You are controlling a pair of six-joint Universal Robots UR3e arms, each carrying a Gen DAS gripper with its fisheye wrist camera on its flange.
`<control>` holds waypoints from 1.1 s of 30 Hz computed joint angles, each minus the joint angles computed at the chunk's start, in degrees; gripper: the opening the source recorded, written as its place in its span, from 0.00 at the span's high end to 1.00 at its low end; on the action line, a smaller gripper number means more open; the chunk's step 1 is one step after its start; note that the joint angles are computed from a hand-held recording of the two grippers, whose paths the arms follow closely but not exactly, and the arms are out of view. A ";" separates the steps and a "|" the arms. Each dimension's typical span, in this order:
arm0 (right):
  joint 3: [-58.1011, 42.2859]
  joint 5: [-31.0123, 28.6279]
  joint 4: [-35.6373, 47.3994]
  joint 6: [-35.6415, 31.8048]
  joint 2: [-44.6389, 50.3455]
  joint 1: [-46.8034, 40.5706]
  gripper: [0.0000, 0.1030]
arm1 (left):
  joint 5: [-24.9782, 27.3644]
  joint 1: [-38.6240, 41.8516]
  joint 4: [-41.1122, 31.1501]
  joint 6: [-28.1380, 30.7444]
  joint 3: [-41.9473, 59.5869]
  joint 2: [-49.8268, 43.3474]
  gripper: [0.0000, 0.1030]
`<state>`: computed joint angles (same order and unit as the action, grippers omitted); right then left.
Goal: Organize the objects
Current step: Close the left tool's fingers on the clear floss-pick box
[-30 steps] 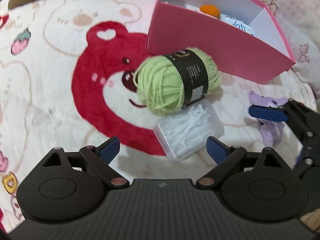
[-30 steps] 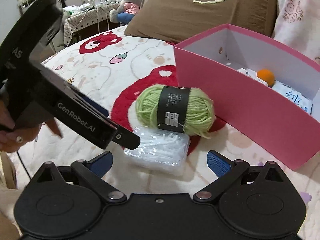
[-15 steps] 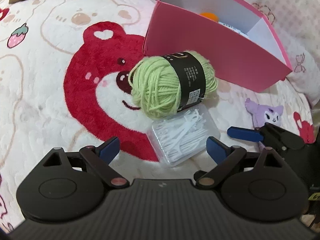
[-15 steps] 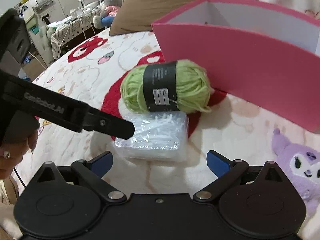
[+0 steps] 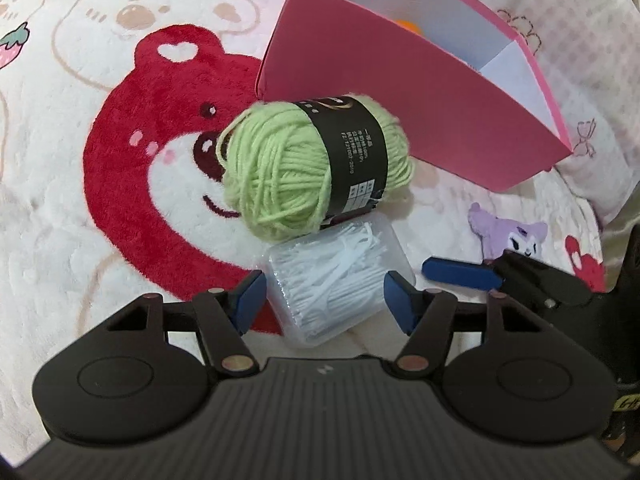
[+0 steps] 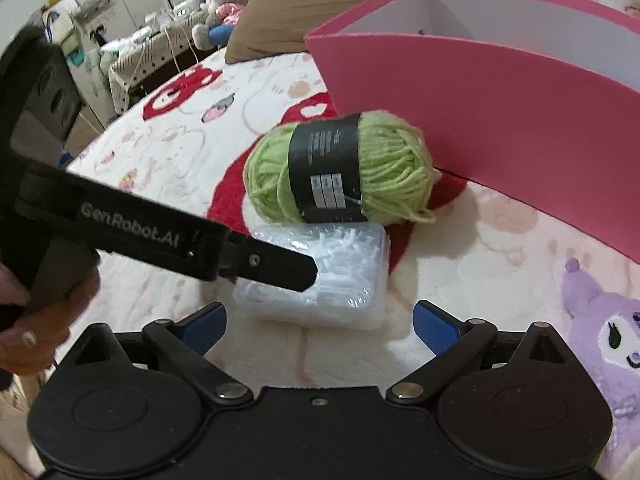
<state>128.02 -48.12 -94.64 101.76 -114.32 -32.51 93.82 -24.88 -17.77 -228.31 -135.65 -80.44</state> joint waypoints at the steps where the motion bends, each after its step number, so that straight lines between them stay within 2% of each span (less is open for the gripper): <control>1: 0.13 -0.10 -0.75 0.15 0.01 0.10 0.02 | -0.13 -0.19 0.88 0.08 -0.02 -0.49 0.39; 5: 0.50 -0.03 -2.70 0.35 1.61 0.34 0.02 | -4.49 0.78 6.00 -1.06 -1.20 -2.17 0.41; 7: 0.48 -0.04 -2.59 0.14 2.16 -0.24 0.01 | -3.75 -0.31 6.62 -1.97 0.01 -3.97 0.42; 8: 0.81 -0.04 -3.26 0.13 2.05 -0.44 0.01 | -2.38 -1.34 6.45 -2.31 0.87 -4.86 0.45; 9: 0.57 -0.04 -3.07 -0.38 2.33 -0.70 0.01 | -1.11 -2.20 6.03 -2.88 1.75 -5.47 0.54; 10: 0.09 -0.08 -2.84 -0.52 2.70 -0.82 0.01 | -0.73 -2.57 5.20 -3.32 2.53 -5.70 0.58; 12: 0.09 -0.55 -4.25 -0.24 2.59 -0.99 0.01 | -2.93 -1.46 4.97 -3.34 2.49 -5.29 0.66; 15: 2.20 -1.47 -9.05 -1.18 0.57 -1.06 0.01 | -7.01 0.40 8.28 -4.70 1.32 -6.32 0.66; 16: 3.08 -1.94 -11.11 -1.67 -0.02 -0.84 0.01 | -6.97 0.17 8.48 -5.06 1.73 -7.14 0.66; 20: 3.56 -2.82 -12.75 -5.21 0.01 -1.64 0.02 | -2.23 -3.53 7.51 -5.25 6.16 -11.60 0.66; 23: 8.95 -0.94 -20.29 -6.67 -2.63 -3.08 0.01 | 0.27 -5.35 5.34 -4.46 9.43 -13.62 0.65; 26: 9.03 -0.07 -19.59 -8.61 -1.21 -4.60 0.03 | 1.51 -6.25 4.72 -4.34 11.08 -14.97 0.63; 29: 8.11 0.34 -17.48 -9.77 0.49 -4.99 0.09 | 1.90 -6.50 4.80 -4.72 11.43 -15.52 0.63; 33: 7.87 0.26 -18.57 -9.25 1.72 -4.54 0.09 | 1.04 -5.79 6.83 -5.76 10.11 -15.59 0.63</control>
<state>135.89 -47.85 -113.21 92.50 -112.60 -37.05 94.86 -30.67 -10.94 -234.06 -125.54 -96.03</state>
